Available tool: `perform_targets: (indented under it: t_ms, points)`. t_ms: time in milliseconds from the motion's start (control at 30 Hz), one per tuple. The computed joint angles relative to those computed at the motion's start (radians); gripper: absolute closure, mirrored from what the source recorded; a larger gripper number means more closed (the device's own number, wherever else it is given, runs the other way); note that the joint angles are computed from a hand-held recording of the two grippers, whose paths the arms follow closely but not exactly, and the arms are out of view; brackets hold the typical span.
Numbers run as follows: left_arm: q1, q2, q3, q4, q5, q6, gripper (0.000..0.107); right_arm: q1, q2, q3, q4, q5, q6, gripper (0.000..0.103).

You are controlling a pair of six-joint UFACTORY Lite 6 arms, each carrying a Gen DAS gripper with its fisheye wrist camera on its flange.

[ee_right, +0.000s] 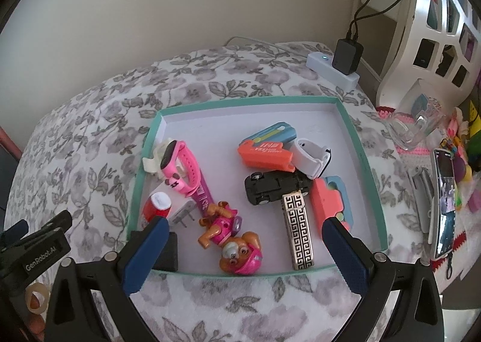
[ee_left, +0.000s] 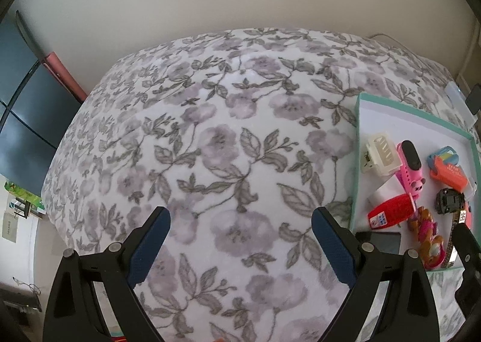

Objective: Organize rigid objects

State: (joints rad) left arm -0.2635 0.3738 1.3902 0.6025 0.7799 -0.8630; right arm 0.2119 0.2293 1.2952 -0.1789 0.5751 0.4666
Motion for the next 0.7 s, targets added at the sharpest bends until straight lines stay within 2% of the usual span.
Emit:
perform_targets:
  t_ms: [333,700]
  points:
    - [0.023,-0.114,-0.148,0.050,-0.036,-0.044,0.012,0.037,-0.057,-0.057,-0.037,-0.006,0.056,0.000]
    - [0.029,-0.158,-0.187,0.048,-0.047,-0.050,0.012,0.081,-0.100,-0.104,-0.095,0.002,0.126,0.000]
